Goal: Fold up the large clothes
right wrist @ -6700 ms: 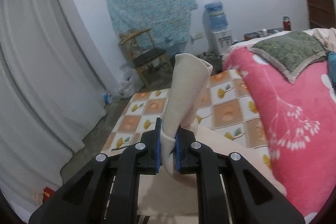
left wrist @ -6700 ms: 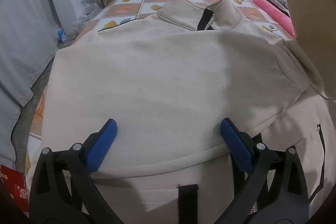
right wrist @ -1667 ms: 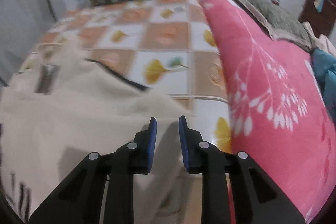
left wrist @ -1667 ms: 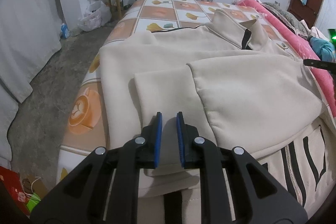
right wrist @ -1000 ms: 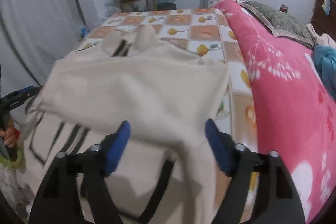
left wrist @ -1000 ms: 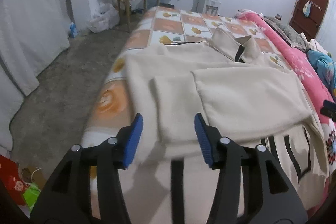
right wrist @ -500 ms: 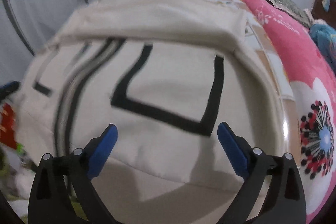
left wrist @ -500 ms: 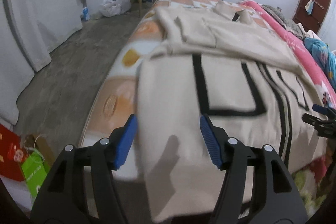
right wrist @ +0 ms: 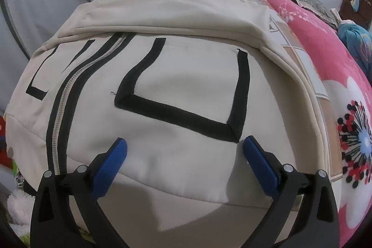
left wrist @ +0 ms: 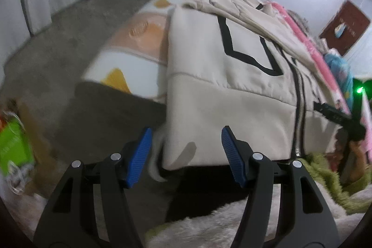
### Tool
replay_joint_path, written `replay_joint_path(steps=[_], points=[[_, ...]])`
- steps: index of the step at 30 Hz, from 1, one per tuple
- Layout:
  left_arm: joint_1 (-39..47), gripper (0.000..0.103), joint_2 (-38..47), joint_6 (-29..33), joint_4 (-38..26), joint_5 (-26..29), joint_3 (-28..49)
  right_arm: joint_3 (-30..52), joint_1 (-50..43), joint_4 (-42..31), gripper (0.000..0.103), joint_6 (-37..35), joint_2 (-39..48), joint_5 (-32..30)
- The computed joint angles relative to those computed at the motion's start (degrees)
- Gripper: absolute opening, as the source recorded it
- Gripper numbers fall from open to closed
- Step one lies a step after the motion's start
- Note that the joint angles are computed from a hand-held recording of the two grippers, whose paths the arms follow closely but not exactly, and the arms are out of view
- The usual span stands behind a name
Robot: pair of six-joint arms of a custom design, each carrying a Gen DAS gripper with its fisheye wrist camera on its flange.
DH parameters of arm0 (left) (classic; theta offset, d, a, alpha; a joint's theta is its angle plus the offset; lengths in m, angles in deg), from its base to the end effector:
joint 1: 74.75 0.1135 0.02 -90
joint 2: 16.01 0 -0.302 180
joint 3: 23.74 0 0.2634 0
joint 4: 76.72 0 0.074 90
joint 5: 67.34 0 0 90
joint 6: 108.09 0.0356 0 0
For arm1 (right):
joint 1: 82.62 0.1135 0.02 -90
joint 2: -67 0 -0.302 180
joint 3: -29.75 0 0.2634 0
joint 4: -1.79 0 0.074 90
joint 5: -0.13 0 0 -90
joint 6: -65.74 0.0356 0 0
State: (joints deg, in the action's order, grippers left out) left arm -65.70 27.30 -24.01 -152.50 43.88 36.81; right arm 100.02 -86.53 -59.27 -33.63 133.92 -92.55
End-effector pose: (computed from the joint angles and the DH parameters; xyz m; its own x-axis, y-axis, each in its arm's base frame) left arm 0.1084 0.0042 0.3073 -0.8420 -0.2315 -0.4873 -0.0472 0.9314 -0.3609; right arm 0.2227 -0.0136 0.3141 -0.8392 -0.1057 -0.5335 -0.0947 0.9943 -0.0480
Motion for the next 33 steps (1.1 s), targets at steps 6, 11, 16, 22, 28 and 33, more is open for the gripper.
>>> replay_joint_path(steps=[6,11,16,22,28,33], points=[[1.36,0.059,2.54,-2.87,5.48,3.6,-4.03,-0.23,-0.37,0.35,0.097,-0.99,-0.07,-0.64],[0.66,0.05,2.53,-2.73,5.63,6.69,-3.74,-0.61,-0.49,0.71,0.097,-1.19,-0.44,-0.87],[-7.42,0.041,2.13,-5.61,5.9,-1.89,-2.75,-1.18,-0.27,1.54,0.097,-1.13,-0.76,-0.76],[-15.01,0.025,4.41,-9.12,5.39,-11.33,-1.26,-0.97,-0.87,1.11,0.097,-2.1,-0.71,-1.62],[-25.11,0.014,6.83,-12.61,1.46,-22.12,3.07,-1.49,-0.64,1.58,0.097,-1.6,-1.13,-1.34],[-28.08,0.009,8.37,-14.5,-1.88,-25.5,6.38,-2.3,-0.83,2.31,0.097,-1.87,-1.92,-1.75]])
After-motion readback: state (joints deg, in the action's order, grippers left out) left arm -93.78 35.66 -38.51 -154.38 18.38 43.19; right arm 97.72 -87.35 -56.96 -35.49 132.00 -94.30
